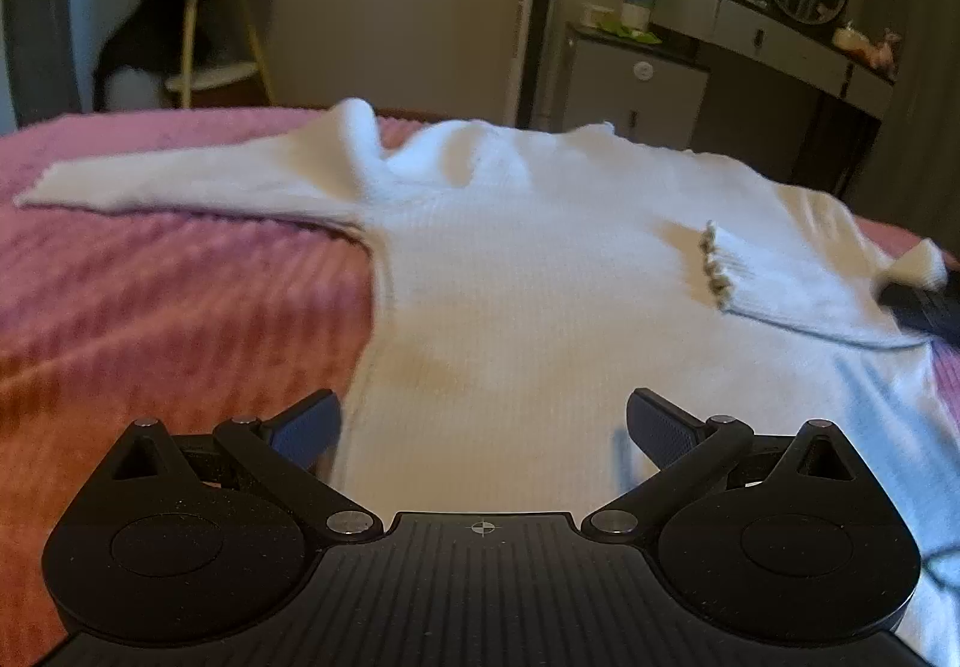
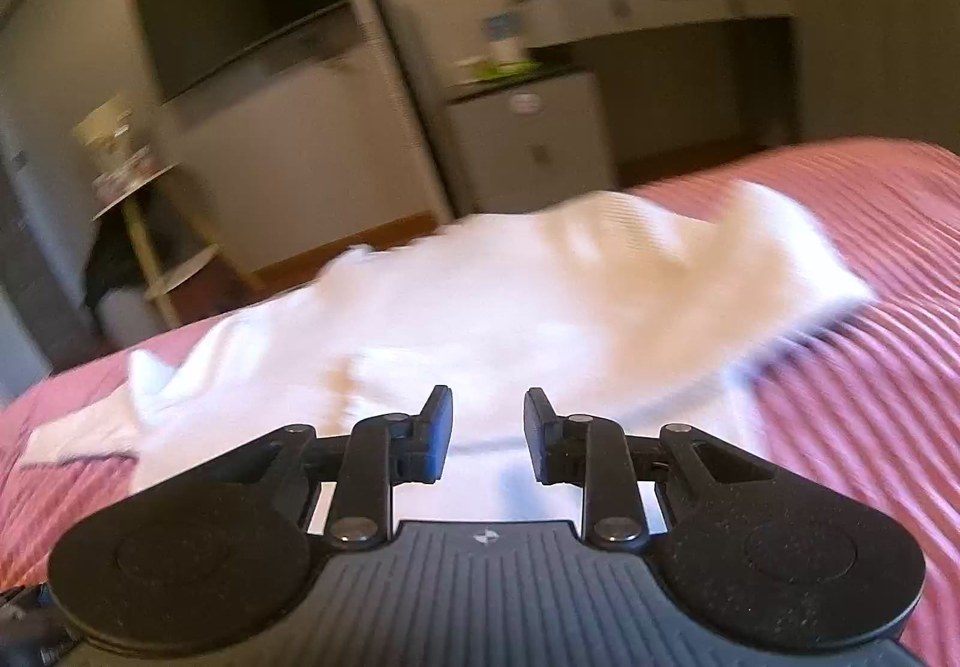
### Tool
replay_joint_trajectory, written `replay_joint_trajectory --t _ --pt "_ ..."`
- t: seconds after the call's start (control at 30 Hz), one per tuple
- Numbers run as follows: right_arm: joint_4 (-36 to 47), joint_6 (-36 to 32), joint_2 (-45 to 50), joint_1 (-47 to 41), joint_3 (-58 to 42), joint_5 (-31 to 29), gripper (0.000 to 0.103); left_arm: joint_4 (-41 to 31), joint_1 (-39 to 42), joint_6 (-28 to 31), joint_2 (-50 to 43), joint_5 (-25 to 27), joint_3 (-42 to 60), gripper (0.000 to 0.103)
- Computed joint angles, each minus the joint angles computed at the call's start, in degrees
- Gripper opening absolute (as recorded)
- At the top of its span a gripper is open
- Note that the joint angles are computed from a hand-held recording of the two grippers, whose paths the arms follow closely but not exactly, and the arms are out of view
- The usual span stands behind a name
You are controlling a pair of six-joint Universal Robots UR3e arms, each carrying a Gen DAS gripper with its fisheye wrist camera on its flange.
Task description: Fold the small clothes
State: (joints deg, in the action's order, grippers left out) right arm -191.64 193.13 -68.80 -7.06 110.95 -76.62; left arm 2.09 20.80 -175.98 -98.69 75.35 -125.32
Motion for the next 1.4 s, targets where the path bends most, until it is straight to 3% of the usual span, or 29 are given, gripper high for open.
replay_joint_trajectory --t 0.17,0.27,0.33,0.5,0.67,0.7,0.77,0.9,0.93,1.03,1.13,1.27,1.4 --pt "-0.6 0.1 -6.1 -2.9 12.9 -6.7 0.025 -3.5 -0.1 1.5 -0.3 -3.4 2.7 0.103" --pt "-7.8 1.4 -5.1 -6.0 19.2 -3.5 0.021 -9.5 0.3 -1.4 -0.4 -7.0 6.2 0.103" --pt "-8.6 3.0 -4.2 -5.8 17.8 -2.9 0.021 -13.1 -0.6 -5.8 -2.4 -8.0 10.4 0.103" --pt "-14.0 1.3 -2.6 -5.5 19.8 -0.6 0.021 -20.4 -8.5 -8.6 -13.0 -3.0 28.9 0.103" --pt "-17.8 1.6 -3.1 -6.4 21.6 1.3 0.021 -32.1 -13.3 -11.2 -25.1 -1.3 50.2 0.101" --pt "-18.5 1.6 -3.0 -6.6 21.8 1.2 0.021 -33.4 -13.6 -11.9 -26.7 -1.8 52.6 0.099" --pt "-19.0 2.0 -2.5 -7.3 21.7 1.6 0.021 -36.9 -14.2 -12.5 -29.4 -2.4 57.1 0.068" --pt "-19.4 3.2 -2.0 -8.9 21.9 3.2 0.021 -41.0 -13.8 -13.5 -32.1 -6.6 60.9 0.050" --pt "-19.8 3.2 -1.8 -9.0 21.9 3.4 0.021 -40.8 -13.6 -13.5 -32.6 -7.7 61.1 0.042" --pt "-20.3 2.9 -1.4 -8.8 21.6 3.4 0.021 -42.8 -13.4 -12.6 -34.8 -9.0 63.7 0.035" --pt "-20.3 2.6 -1.2 -8.2 21.3 2.9 0.021 -43.1 -12.7 -12.5 -35.4 -9.4 64.3 0.015" --pt "-20.2 2.5 -0.8 -7.0 20.6 1.1 0.021 -40.9 -11.4 -12.2 -33.1 -11.4 61.4 0.008" --pt "-19.6 1.5 -0.7 -5.6 20.0 -1.7 0.021 -35.0 -10.8 -9.1 -28.7 -8.9 56.5 0.007"
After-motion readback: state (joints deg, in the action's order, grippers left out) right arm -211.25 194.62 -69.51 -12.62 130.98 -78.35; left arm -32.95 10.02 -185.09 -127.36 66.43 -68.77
